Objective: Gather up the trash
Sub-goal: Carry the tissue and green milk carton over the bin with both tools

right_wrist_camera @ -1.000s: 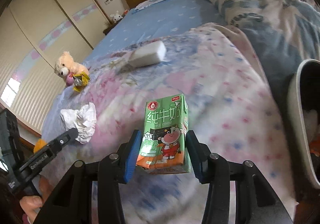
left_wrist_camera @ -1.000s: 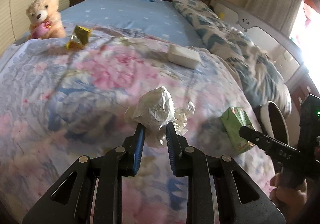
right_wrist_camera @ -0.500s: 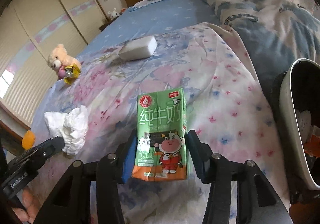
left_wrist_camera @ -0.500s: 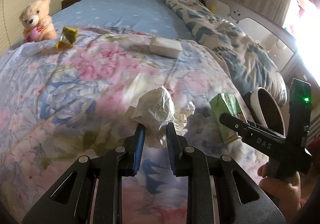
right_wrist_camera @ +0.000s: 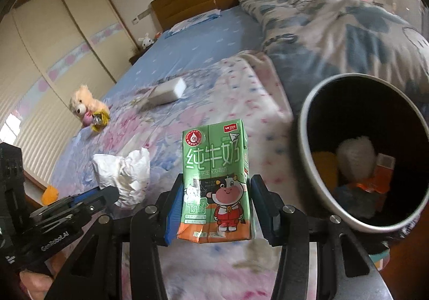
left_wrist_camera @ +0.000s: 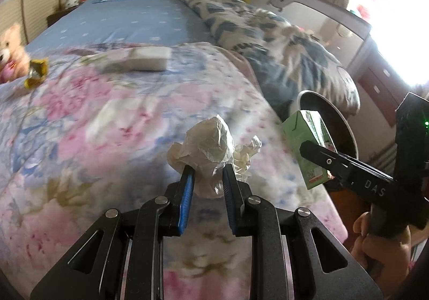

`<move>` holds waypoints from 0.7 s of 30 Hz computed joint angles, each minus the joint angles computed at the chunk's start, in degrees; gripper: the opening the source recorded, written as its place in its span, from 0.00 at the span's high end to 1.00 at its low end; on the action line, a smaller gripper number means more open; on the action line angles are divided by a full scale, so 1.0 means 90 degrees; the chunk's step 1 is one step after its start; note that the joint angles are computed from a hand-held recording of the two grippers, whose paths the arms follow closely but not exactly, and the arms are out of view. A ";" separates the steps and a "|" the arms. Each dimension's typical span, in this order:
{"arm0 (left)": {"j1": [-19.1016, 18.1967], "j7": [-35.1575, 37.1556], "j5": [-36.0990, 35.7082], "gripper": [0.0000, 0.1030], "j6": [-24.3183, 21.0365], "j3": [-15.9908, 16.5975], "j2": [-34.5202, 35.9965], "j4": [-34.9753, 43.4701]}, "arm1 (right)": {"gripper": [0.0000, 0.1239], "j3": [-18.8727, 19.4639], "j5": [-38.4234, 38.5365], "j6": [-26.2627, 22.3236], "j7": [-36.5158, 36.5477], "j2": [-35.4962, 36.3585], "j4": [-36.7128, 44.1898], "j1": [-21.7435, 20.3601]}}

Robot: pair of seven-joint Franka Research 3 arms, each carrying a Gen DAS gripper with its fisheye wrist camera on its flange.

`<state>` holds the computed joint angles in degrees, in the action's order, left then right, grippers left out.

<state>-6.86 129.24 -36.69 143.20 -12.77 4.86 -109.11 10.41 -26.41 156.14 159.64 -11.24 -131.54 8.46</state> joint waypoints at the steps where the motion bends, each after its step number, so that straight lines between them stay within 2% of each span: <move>1: -0.0030 0.0030 -0.0006 0.80 -0.0013 -0.0034 -0.0020 -0.0008 | 0.61 0.0007 -0.0049 -0.0002 0.0083 -0.0088 -0.0077 -0.0028; 11: -0.0385 0.0130 0.0029 0.80 -0.0107 -0.0200 -0.0089 0.0011 | 0.61 0.0243 0.0211 -0.0058 0.0229 -0.1282 -0.1058 -0.0583; 21: -0.0703 0.0161 0.0179 0.80 -0.0099 -0.0328 -0.0075 0.0119 | 0.61 0.0525 0.0621 -0.0039 0.0161 -0.2037 -0.1660 -0.1180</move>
<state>-13.19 130.69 -35.07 142.31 -15.72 4.18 -108.04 15.13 -20.82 155.79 161.09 -29.58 -146.47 -2.16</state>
